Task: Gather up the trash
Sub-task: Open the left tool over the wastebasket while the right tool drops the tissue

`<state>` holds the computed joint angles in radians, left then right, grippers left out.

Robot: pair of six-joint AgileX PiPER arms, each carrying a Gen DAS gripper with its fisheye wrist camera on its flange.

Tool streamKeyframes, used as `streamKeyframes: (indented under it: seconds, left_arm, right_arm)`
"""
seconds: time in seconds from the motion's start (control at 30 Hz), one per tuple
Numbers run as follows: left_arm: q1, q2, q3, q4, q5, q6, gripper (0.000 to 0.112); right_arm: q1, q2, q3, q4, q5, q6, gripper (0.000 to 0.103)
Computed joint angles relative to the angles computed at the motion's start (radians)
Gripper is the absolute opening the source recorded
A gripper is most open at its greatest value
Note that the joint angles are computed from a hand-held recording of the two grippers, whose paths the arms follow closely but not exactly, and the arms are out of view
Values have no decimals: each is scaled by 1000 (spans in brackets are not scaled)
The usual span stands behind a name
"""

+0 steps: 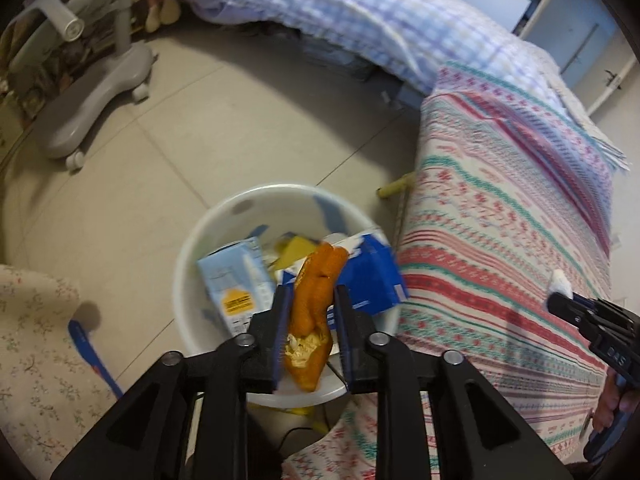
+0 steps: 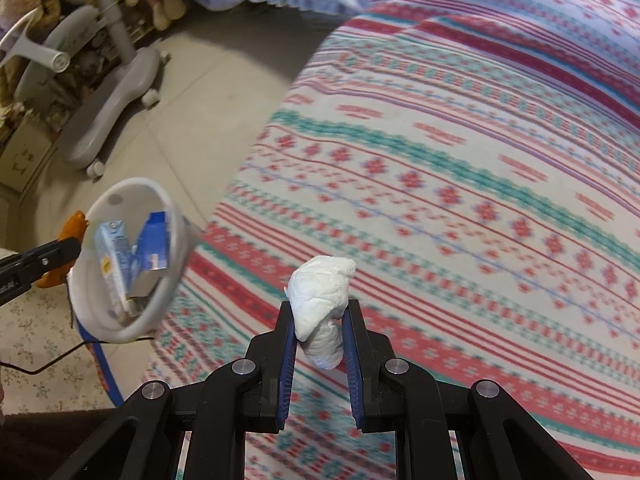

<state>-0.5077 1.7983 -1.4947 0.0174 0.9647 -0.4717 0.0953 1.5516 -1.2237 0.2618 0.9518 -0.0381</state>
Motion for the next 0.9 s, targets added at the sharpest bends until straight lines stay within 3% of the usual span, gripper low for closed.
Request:
streamKeyframes:
  seconds: [0.1,0.13,0.37,0.5,0.9]
  left_arm:
    - [8,-9,13,26,6,-25,70]
    - [6,-19,23,44,2,-36,75]
    - [31,-89,107,75,-15,-36,79]
    - [49,-129,155,131,-22,-53,89]
    - [178,-219,272,86,-71,43,90]
  right_arm:
    - [34,7,-6,-2,-5,11,20]
    - [46,13,-11,-4,-6,16,20]
    - [104,47,-50,-10,-7,49,20]
    - [162,90,-93,-9,-11,69,20]
    - [341,259,-214,50,-53,79,21]
